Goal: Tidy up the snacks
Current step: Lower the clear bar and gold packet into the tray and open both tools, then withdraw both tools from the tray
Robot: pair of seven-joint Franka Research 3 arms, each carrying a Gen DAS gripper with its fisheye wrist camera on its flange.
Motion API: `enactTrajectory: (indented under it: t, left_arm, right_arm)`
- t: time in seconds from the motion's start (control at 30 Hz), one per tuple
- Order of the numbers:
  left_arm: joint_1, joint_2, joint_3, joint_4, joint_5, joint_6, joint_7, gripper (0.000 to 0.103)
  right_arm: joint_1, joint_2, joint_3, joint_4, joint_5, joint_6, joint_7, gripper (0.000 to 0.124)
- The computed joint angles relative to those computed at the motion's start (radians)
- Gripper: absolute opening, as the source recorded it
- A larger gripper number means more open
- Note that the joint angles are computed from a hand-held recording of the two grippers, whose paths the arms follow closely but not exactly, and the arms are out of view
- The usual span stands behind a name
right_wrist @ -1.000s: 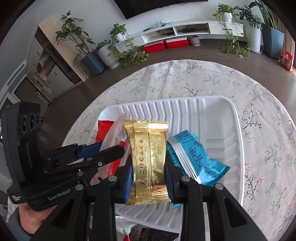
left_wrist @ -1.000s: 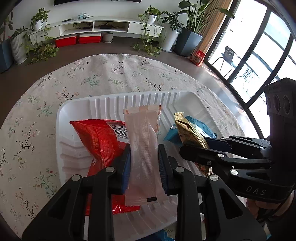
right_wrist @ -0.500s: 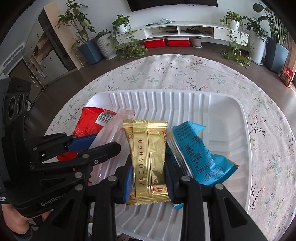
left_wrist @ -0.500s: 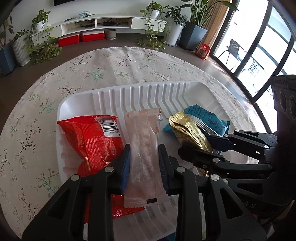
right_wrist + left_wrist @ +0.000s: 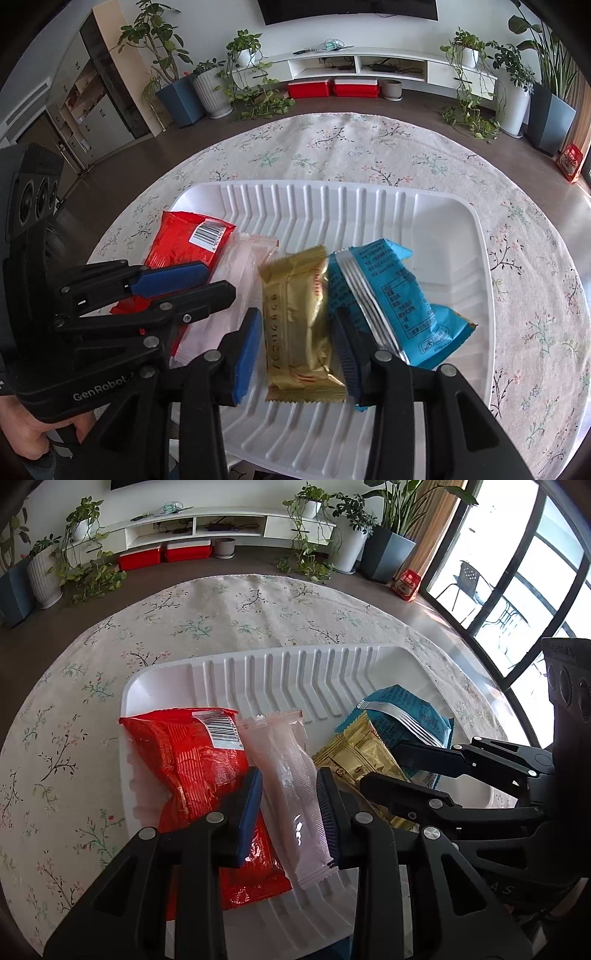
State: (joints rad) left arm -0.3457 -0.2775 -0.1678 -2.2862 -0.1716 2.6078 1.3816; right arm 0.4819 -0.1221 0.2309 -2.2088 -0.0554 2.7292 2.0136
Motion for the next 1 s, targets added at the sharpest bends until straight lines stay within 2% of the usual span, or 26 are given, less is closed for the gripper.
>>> enactTrajectory:
  t: [0.07, 0.13, 0.23, 0.33, 0.37, 0.4, 0.53, 0.7, 0.77, 0.83, 0.93, 1.0]
  left_arm:
    - [-0.001, -0.011, 0.002, -0.007, -0.006, 0.003, -0.001, 0.031]
    - [0.002, -0.029, 0.001, -0.017, -0.002, 0.010, -0.012, 0.038]
    - [0.000, -0.078, 0.010, -0.045, -0.005, 0.026, -0.035, 0.057]
    - [-0.017, -0.142, 0.027, -0.079, -0.022, 0.047, -0.040, 0.082]
    - [-0.025, -0.167, 0.031, -0.091, -0.023, 0.053, -0.040, 0.098]
    - [-0.030, -0.194, 0.031, -0.103, -0.019, 0.060, -0.045, 0.103]
    - [-0.037, -0.291, 0.020, -0.131, 0.032, 0.058, -0.086, 0.103]
    - [-0.014, -0.458, -0.048, -0.189, 0.173, 0.039, -0.176, 0.103]
    - [-0.024, -0.524, -0.070, -0.206, 0.205, -0.027, -0.225, 0.103]
    - [-0.057, -0.572, -0.071, -0.210, 0.196, -0.153, -0.276, 0.103]
    - [-0.096, -0.687, -0.092, -0.290, 0.192, -0.206, -0.365, 0.103]
    - [-0.112, -0.747, -0.125, -0.327, 0.201, -0.277, -0.436, 0.103]
  right_arm:
    - [0.000, -0.002, 0.001, -0.001, -0.004, -0.001, 0.004, 0.045]
    - [-0.002, -0.011, 0.003, -0.005, -0.007, 0.003, 0.012, 0.048]
    - [-0.008, -0.045, 0.005, -0.026, -0.013, 0.024, 0.028, 0.053]
    - [-0.015, -0.106, 0.007, -0.064, 0.009, 0.064, 0.025, 0.064]
    - [-0.021, -0.131, 0.011, -0.079, 0.013, 0.078, 0.027, 0.068]
    - [-0.028, -0.158, 0.016, -0.095, 0.018, 0.094, 0.029, 0.072]
    - [-0.073, -0.271, 0.049, -0.155, 0.022, 0.138, 0.045, 0.080]
    - [-0.079, -0.436, 0.065, -0.249, 0.074, 0.172, 0.030, 0.085]
    - [-0.070, -0.515, 0.074, -0.302, 0.103, 0.179, 0.024, 0.088]
    - [-0.042, -0.589, 0.074, -0.356, 0.134, 0.173, 0.005, 0.088]
    - [-0.026, -0.702, 0.109, -0.429, 0.164, 0.120, 0.008, 0.088]
    - [-0.022, -0.779, 0.150, -0.477, 0.170, 0.070, 0.034, 0.088]
